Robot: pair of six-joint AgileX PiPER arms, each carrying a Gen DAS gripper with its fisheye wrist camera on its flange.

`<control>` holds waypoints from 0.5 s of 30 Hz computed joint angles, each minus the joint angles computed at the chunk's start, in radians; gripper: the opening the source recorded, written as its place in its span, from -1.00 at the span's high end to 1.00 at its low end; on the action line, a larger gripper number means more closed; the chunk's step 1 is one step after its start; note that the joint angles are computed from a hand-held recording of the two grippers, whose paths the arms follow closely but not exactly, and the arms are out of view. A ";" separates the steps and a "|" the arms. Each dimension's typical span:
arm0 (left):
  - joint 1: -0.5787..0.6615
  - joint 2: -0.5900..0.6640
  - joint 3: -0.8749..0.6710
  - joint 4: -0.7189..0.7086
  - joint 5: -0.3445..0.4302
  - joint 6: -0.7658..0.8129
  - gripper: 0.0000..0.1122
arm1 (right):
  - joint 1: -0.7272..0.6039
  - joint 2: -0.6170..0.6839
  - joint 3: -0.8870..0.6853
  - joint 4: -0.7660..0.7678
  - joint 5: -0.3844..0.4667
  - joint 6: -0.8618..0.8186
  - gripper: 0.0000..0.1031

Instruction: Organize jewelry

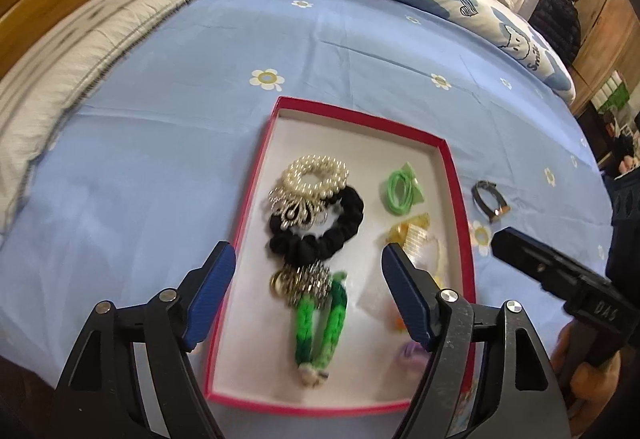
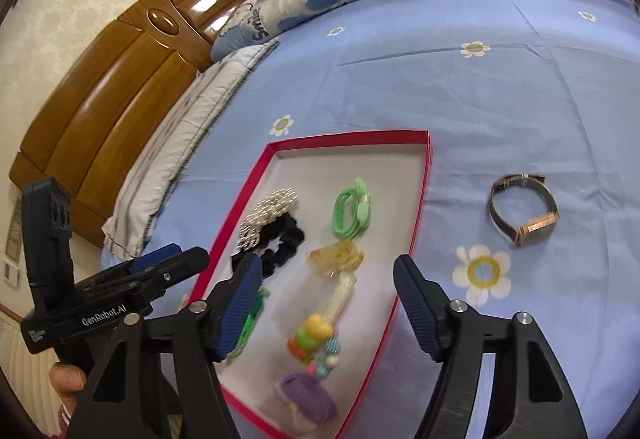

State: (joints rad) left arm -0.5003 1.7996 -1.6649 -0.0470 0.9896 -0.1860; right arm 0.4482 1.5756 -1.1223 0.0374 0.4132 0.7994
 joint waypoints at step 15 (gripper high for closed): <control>-0.045 -0.239 0.277 0.151 -0.051 -0.125 -0.45 | 0.204 -0.179 0.153 -0.419 -0.024 0.522 -0.41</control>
State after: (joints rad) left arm -0.5450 1.5604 -1.3876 0.1038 0.9389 -0.3111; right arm 0.6519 1.3961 -0.9690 -0.3817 0.3889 1.3211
